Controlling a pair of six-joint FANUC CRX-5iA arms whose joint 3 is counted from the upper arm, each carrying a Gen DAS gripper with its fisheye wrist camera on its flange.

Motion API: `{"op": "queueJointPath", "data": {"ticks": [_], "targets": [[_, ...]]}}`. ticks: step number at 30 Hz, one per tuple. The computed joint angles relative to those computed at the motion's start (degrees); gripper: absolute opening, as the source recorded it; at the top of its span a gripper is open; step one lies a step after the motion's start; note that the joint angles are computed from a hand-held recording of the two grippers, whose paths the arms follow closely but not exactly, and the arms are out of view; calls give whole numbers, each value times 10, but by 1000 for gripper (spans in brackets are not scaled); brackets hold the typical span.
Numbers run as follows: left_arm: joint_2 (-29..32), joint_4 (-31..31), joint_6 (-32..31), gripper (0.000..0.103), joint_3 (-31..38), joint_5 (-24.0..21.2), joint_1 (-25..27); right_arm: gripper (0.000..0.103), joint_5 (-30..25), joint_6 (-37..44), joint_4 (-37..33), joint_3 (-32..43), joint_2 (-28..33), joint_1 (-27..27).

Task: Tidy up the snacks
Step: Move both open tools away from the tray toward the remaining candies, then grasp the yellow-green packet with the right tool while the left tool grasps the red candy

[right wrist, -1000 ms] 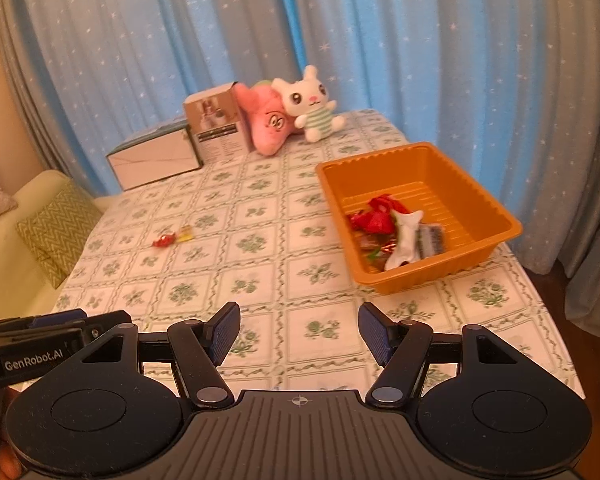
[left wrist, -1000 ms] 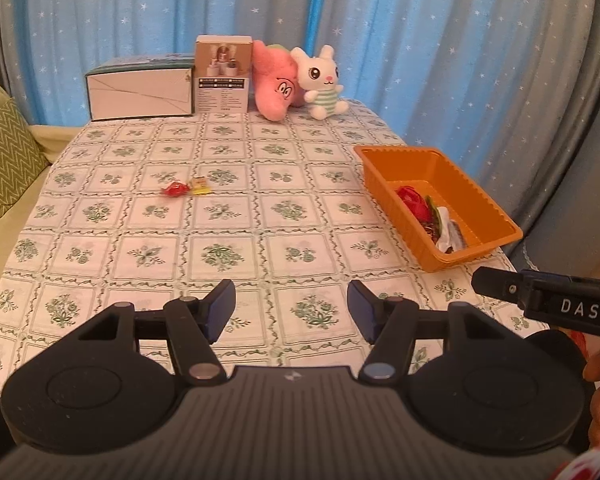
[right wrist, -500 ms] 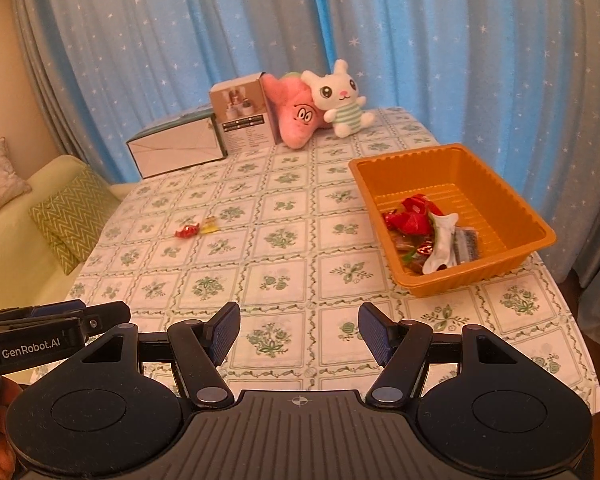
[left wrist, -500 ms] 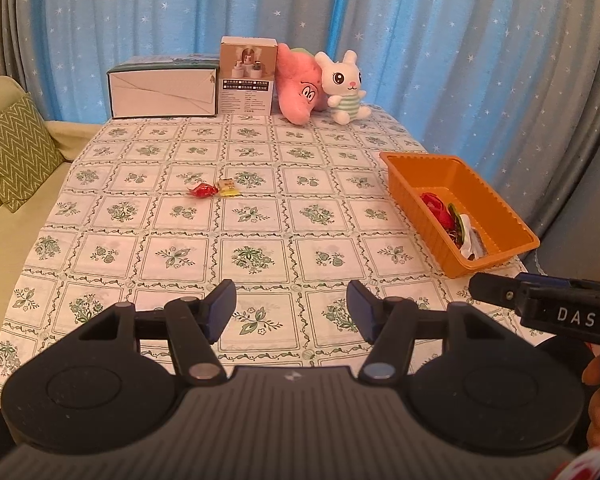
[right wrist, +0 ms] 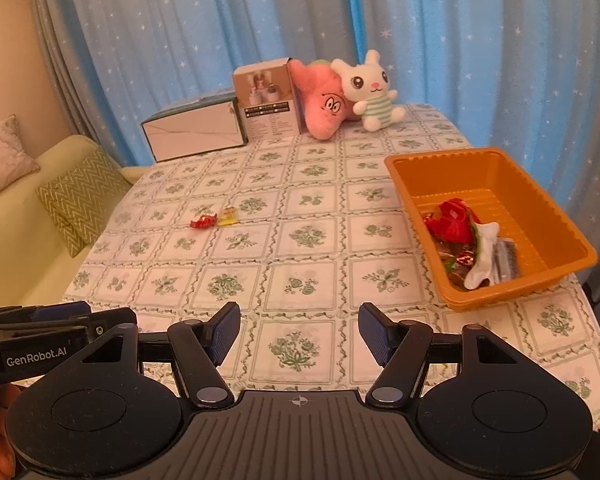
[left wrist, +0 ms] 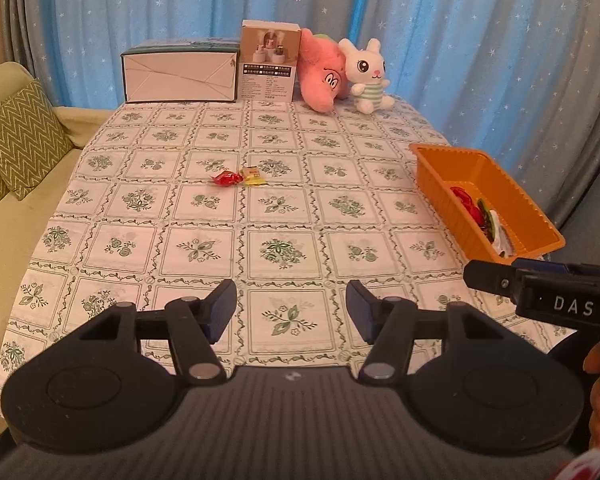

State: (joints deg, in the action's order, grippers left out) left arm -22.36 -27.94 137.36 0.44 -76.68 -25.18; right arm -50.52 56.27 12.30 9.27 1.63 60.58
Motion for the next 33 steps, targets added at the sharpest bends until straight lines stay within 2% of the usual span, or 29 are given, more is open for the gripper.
{"op": "queueJointPath", "data": {"ticks": [5,14,18,25,33], "targets": [[-11,33,-56,53,-23,26,57,65,6,24,-10,31,34,-2],[-15,90,-178,52,-68,88,182,65,23,84,-44,113,119,-18],[-3,130,-252,52,-90,138,245,65,23,119,-68,164,167,-28],[32,236,-399,52,-137,243,347,65,4,183,-114,269,258,-46],[98,275,-503,51,-132,299,386,65,-45,227,-143,402,362,-60]]}}
